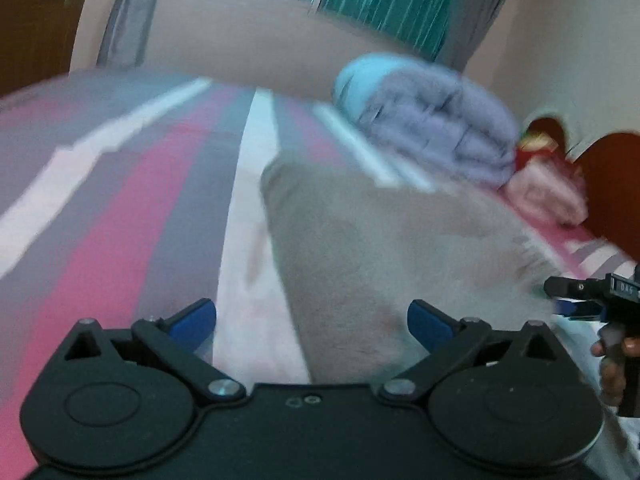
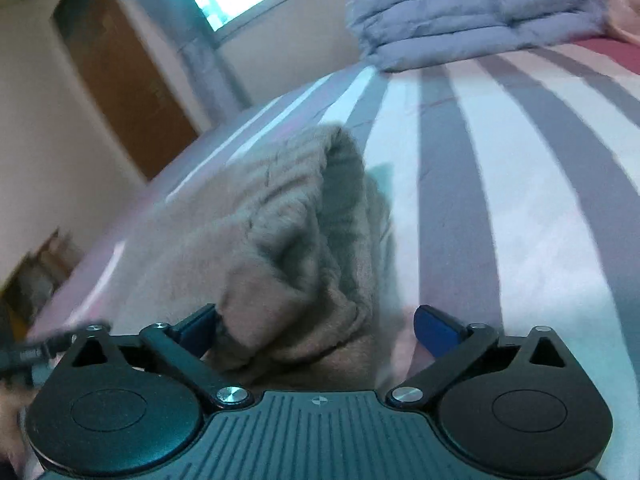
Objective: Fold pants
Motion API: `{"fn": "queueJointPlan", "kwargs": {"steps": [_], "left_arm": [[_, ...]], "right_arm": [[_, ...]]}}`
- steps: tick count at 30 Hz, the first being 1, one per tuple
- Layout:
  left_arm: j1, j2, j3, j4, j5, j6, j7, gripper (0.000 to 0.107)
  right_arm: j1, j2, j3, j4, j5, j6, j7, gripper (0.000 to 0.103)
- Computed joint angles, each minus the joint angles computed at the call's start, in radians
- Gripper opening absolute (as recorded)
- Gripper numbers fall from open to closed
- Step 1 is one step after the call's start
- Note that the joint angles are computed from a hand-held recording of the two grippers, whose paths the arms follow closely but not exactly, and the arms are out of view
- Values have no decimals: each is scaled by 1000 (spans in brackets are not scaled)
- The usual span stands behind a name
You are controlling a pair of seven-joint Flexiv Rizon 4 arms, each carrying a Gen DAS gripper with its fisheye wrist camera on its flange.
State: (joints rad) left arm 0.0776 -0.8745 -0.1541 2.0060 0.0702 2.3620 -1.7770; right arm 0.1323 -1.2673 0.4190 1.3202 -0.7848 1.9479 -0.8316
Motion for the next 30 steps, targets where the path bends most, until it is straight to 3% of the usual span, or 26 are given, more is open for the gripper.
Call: {"fn": "queueJointPlan", "kwargs": {"steps": [2,3,4,6,9,12,15,18,21,22,25,30], "left_arm": [[-35,-8,29,21,-13,50,22,97],[-55,-5,40,26,-39,4,47,97],[-59,-13,32,21,-58,-25,46,97],[-50,-8,18,33,-75,-6,19,97],[-113,27,43,117,-165,82,-27,97],[-262,72,104,250,-325,192,12,97],[-363,98,110,398,-423,332,-12,97],[-510,115,89,513,-609,469,-31,97],[-654,151,48,574,-844,564,-25,97],[-679,151,38,583,-868,601,-41,97],[-774,173,-18,607,-994,622,17,97],[-951,157,-99,591,-1244,725,84,97]], "right_arm": [[61,55,-101,87,120,187,-44,101],[104,82,-157,116,183,229,-73,101],[145,101,-211,144,224,231,-96,101],[200,125,-286,174,228,124,-67,102],[236,167,-296,251,374,198,-107,102],[304,239,-327,423,547,386,-170,102],[377,309,-355,604,674,541,-293,102],[464,366,-335,792,847,710,-416,102],[524,404,-298,904,980,832,-480,102],[566,422,-295,930,1060,869,-517,102],[622,428,-232,1020,1165,1040,-534,103],[759,428,-167,1087,1360,1138,-573,103]]}}
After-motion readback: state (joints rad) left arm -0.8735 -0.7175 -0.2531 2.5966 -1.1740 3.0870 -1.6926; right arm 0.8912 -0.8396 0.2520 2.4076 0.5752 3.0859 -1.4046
